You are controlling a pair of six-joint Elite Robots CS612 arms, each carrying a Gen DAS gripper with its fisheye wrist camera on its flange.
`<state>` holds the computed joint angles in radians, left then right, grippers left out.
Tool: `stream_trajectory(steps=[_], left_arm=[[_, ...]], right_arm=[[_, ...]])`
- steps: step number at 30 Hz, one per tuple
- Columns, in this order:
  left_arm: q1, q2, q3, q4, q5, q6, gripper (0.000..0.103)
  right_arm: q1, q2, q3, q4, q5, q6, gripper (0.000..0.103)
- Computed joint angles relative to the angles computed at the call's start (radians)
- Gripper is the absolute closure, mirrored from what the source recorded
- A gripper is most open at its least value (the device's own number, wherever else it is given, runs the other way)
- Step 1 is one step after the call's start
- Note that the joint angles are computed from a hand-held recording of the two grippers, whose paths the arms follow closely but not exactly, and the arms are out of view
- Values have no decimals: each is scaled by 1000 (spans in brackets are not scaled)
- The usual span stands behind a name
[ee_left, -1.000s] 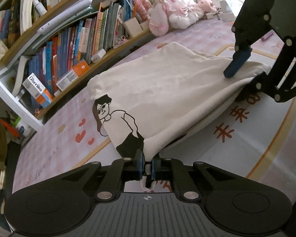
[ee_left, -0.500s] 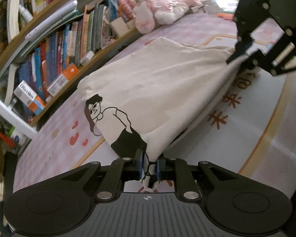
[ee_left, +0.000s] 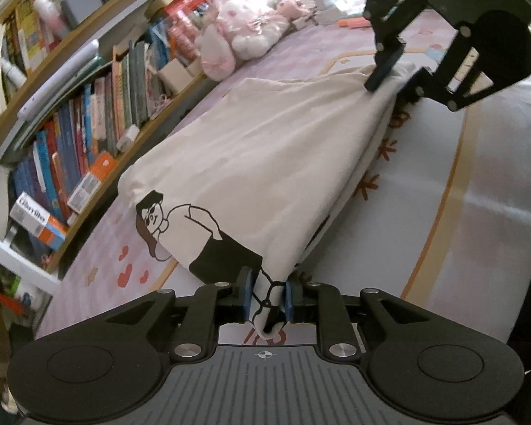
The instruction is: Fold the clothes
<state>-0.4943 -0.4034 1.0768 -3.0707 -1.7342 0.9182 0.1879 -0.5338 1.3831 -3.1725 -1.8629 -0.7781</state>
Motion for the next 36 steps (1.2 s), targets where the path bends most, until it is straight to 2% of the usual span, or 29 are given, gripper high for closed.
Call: stream_trajectory(steps=[11, 26, 36], left_arm=[[11, 3, -21, 50, -54, 32, 91], [16, 3, -32, 81, -75, 43, 91], [16, 2, -28, 76, -71, 45, 89]], right_arm=[[6, 0, -17, 54, -24, 87, 86], [8, -3, -28, 94, -33, 149, 86], [7, -3, -30, 101, -32, 151, 86]])
